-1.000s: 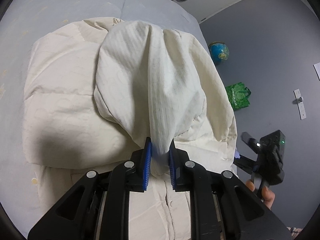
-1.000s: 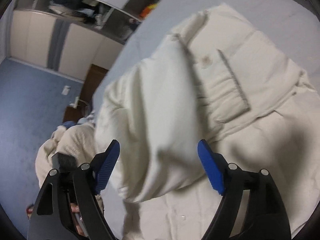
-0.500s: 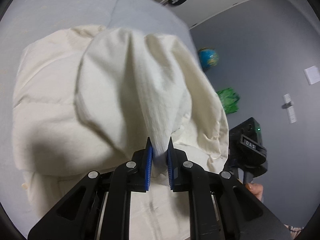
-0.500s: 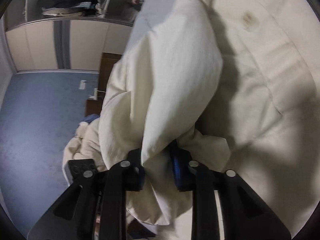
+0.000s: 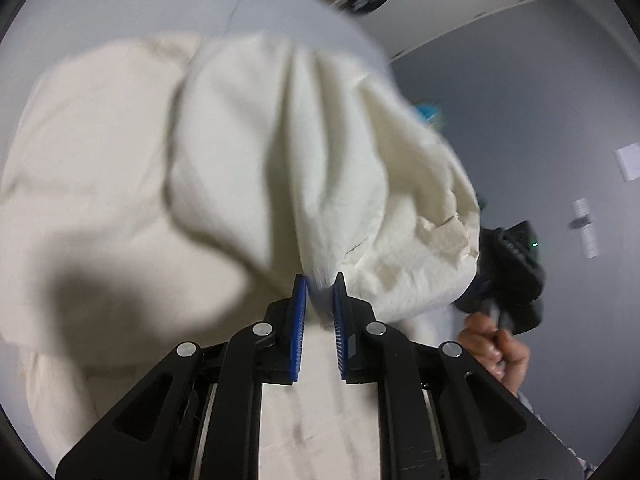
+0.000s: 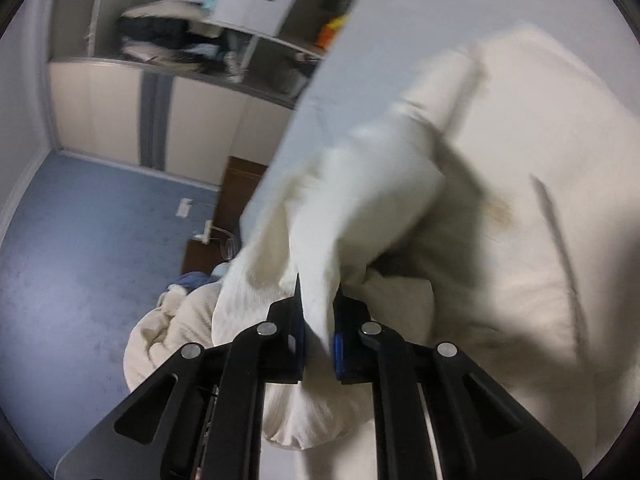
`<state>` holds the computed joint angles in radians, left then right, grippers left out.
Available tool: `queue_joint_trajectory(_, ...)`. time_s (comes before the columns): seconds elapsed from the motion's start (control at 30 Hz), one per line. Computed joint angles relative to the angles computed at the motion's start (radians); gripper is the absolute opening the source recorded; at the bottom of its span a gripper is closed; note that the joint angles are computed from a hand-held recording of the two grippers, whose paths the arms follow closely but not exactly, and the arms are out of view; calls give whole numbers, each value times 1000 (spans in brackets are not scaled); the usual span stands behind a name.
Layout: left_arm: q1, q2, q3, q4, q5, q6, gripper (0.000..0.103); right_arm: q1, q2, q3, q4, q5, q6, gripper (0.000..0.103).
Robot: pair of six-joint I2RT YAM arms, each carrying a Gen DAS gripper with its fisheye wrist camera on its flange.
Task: Fold large clothes
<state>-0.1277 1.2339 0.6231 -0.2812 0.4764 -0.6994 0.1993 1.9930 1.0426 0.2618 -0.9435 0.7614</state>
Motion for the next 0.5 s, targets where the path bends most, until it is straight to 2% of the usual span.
queue_joint_trajectory(0.1,-53,21,-30,4,-50,4,16,-40,17,-94,70,-13,1,8)
queue_joint_trajectory(0.27,-108,53,-53,21,-112,-9,29,-86,60,-108,56,-65,-38,9)
queue_joint_trajectory(0.33,-94,75,-37,20,-111,-17,36,-88,51,-93,1,-66,-79,17)
queue_joint_trajectory(0.37,-84,66,-46,21,-104,-17,38,-92,28,-80,-69,-60,-126,22)
queue_joint_trajectory(0.4,-76,52,-51,19,-102,-23,40,-94,13,-62,-122,-49,-154,32)
queue_joint_trajectory(0.47,-60,42,-53,18,-98,-16,42,-105,-36,-67,-165,-21,-181,44)
queue_joint_trajectory(0.5,-63,39,-51,14,-101,-13,42,-109,-53,-68,-152,-4,-171,46)
